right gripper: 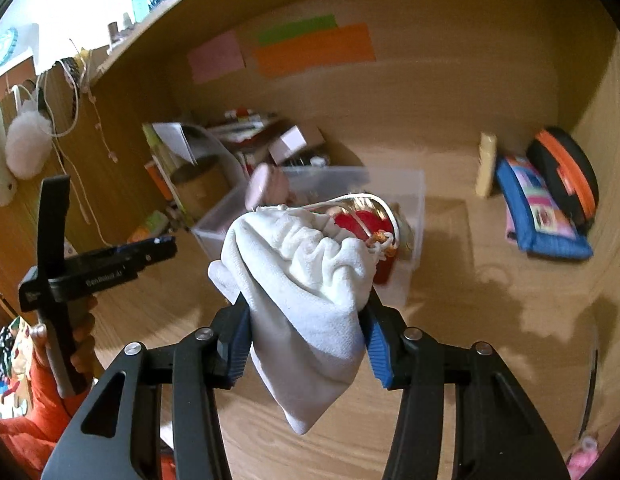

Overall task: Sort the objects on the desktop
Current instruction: 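Grasp the blue Max card box with the left tool while the right tool lifts the white bag, then lower the Max box and white bag into the clear box and open both tools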

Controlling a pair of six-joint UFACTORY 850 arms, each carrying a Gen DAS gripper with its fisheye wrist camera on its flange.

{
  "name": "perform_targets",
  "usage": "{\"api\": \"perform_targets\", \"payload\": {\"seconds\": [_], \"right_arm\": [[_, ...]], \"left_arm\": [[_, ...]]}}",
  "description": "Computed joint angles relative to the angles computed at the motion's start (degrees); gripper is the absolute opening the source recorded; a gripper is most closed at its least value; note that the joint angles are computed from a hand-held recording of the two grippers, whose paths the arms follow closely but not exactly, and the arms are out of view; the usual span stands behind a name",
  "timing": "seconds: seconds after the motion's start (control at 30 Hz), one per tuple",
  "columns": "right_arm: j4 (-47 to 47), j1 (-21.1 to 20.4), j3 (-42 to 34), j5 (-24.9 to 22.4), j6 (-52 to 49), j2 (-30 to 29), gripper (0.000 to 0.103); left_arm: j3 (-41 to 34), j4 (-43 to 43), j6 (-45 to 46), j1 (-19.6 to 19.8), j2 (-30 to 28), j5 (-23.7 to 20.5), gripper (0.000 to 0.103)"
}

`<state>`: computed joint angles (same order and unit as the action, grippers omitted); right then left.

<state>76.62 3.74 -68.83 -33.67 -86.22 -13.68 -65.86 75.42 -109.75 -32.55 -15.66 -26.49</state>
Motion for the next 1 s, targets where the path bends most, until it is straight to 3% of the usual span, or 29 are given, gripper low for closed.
{"api": "perform_targets", "payload": {"seconds": [0.3,0.53,0.73,1.0], "right_arm": [[-1.4,2.2,-6.8,1.4,4.1,-3.6,0.045],[-13.1,4.2,-16.1,3.2,16.5,-10.0,0.045],[-26.4,5.7,-23.2,4.8,29.0,-15.4,0.045],[-36.3,7.1,-29.9,4.3,36.6,-19.8,0.045]], "left_arm": [[-3.4,0.4,3.5,1.7,-1.8,2.2,0.048],[-7.6,-7.0,12.9,4.1,-5.1,6.4,0.048],[-11.8,-16.0,24.6,4.8,-8.6,6.7,0.048],[-15.4,-20.0,30.5,5.3,-11.1,6.4,0.048]]}}
